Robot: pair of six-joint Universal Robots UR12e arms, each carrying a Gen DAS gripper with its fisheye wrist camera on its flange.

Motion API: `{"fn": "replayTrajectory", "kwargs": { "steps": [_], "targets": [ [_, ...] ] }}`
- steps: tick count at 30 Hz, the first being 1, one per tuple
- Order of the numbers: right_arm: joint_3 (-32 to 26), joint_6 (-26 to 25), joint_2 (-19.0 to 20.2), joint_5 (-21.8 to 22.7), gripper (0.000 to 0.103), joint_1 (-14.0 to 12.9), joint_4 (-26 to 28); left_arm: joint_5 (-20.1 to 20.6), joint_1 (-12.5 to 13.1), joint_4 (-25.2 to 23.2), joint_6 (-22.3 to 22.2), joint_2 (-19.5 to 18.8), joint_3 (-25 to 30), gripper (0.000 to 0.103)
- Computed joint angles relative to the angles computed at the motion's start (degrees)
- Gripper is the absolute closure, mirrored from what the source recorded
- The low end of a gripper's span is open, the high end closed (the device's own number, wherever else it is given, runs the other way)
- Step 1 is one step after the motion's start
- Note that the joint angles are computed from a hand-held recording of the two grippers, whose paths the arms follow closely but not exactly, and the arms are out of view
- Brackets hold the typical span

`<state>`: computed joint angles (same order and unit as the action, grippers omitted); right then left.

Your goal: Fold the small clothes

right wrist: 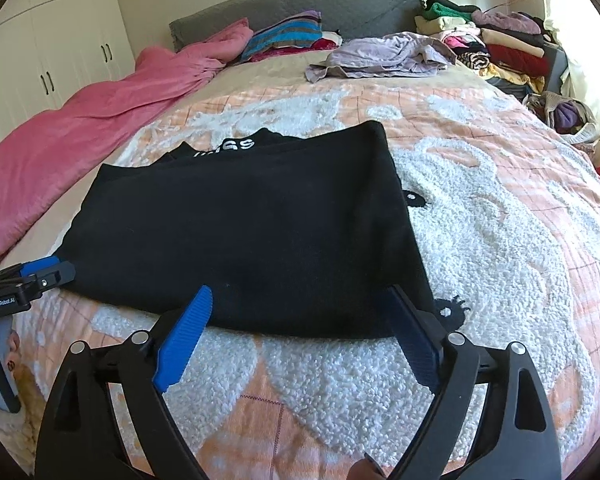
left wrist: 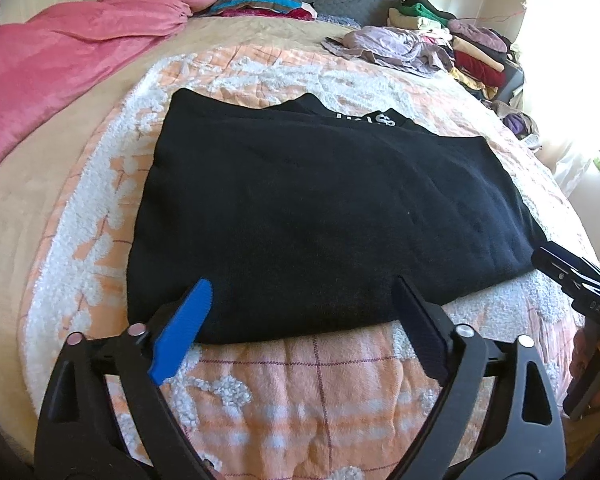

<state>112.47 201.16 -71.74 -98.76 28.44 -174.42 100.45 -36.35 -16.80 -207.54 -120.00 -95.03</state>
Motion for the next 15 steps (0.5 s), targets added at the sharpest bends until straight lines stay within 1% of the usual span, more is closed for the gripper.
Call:
{"fn": "replayTrajectory", "kwargs": {
  "steps": [3, 8, 15],
  "targets": [
    [0.2, 0.1, -0.3, -0.7, 0.008, 0.1, -0.5, 0.5, -0.2, -0.1, 0.3, 0.2, 0.0, 0.014],
    [0.3, -0.2, -0.6, -1.9, 0.007, 0.5, -0.7, 1.3, -0.6, 0.1, 0.9, 0.4, 0.0, 0.010],
    [0.6, -0.8, -0.9, -3.6, 0.005, 1.1, -0.9, 2.3, -1.0, -0.6, 1.6, 0.7, 0.2, 0.010]
  ]
}}
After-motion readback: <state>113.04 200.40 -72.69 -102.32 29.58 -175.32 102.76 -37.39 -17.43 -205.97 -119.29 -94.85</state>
